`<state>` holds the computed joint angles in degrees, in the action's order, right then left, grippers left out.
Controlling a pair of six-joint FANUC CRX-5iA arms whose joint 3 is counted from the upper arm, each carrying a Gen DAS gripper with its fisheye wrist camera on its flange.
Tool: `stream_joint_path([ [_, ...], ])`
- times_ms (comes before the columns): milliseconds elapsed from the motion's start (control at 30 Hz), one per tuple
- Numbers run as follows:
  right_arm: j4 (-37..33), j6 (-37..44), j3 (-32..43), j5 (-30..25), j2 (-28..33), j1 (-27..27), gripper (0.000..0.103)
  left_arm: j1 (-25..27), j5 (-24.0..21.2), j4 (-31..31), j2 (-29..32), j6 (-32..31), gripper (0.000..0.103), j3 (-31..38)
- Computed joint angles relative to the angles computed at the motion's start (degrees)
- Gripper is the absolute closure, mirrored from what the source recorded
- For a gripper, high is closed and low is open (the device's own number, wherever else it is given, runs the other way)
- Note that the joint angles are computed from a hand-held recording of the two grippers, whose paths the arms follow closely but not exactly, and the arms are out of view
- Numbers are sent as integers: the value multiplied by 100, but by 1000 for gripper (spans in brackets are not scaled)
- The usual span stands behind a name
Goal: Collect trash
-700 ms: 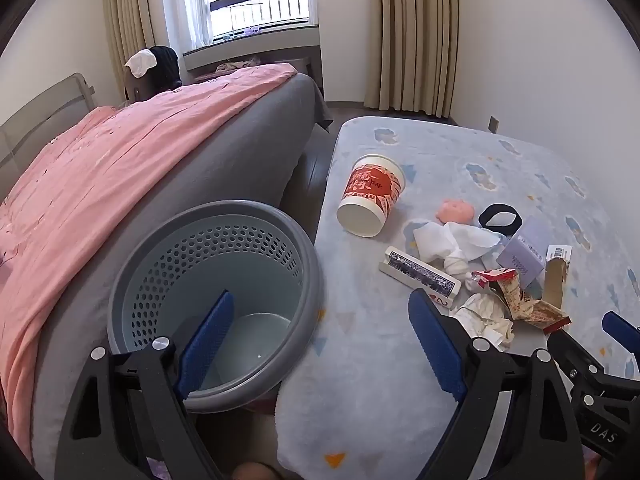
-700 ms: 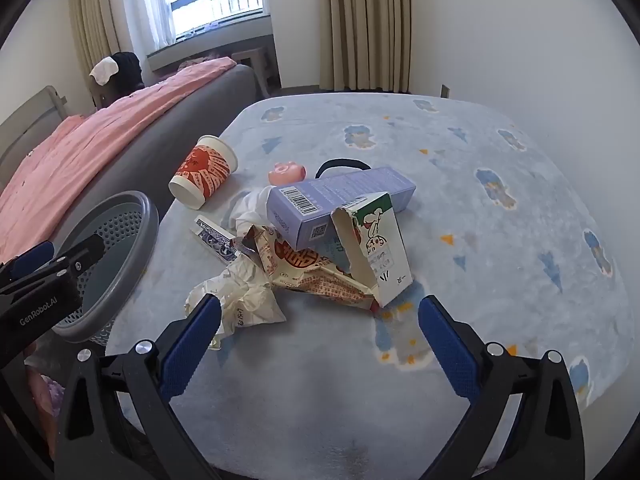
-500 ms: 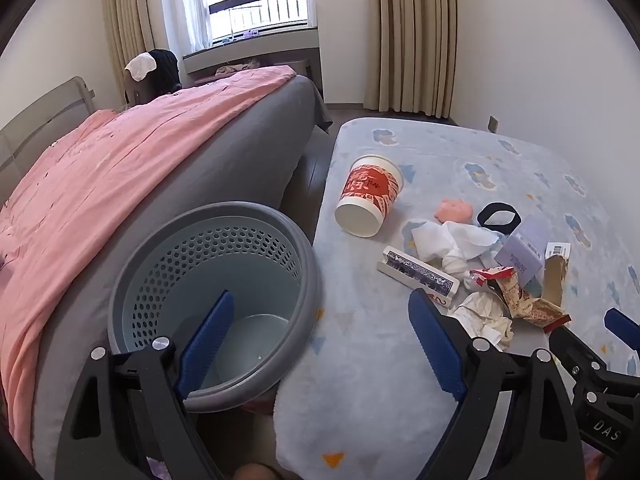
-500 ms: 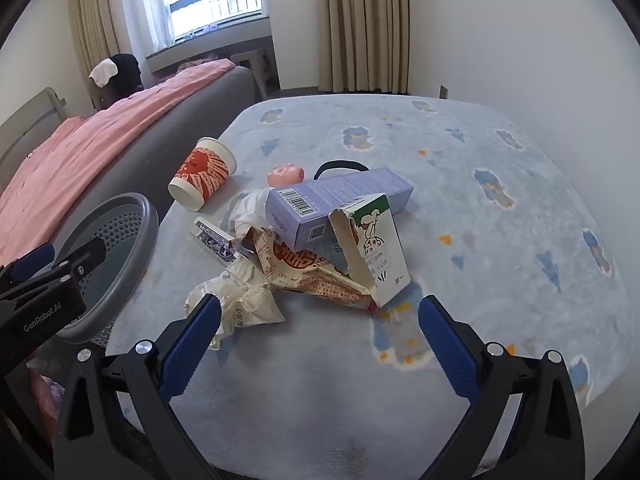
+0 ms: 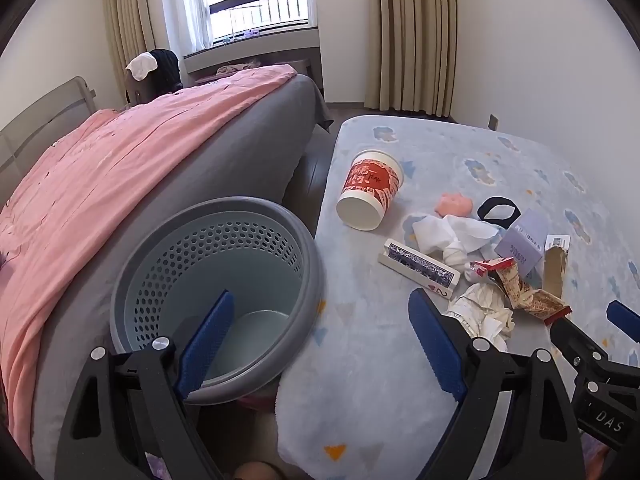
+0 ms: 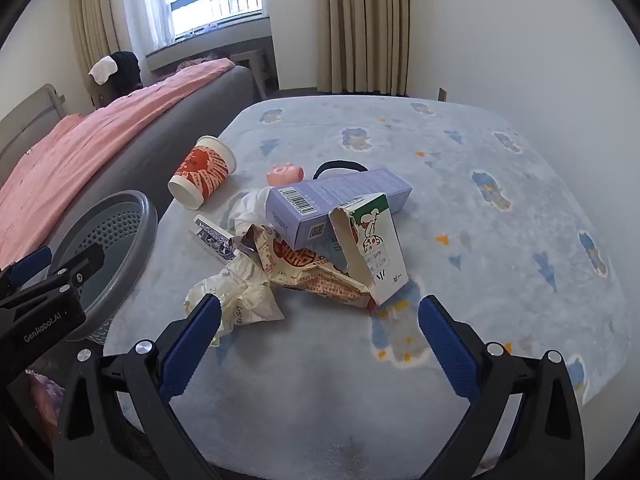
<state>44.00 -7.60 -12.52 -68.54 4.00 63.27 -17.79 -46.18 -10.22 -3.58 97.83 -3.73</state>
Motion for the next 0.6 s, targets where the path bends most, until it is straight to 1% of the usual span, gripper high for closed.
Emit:
stream_joint_path([
  [333, 5, 19, 64, -119, 36, 53, 6, 36, 89, 2, -95, -23, 18, -176],
  [600, 19, -11, 43, -96, 11, 55, 6, 51, 110, -8, -148, -3, 18, -233],
])
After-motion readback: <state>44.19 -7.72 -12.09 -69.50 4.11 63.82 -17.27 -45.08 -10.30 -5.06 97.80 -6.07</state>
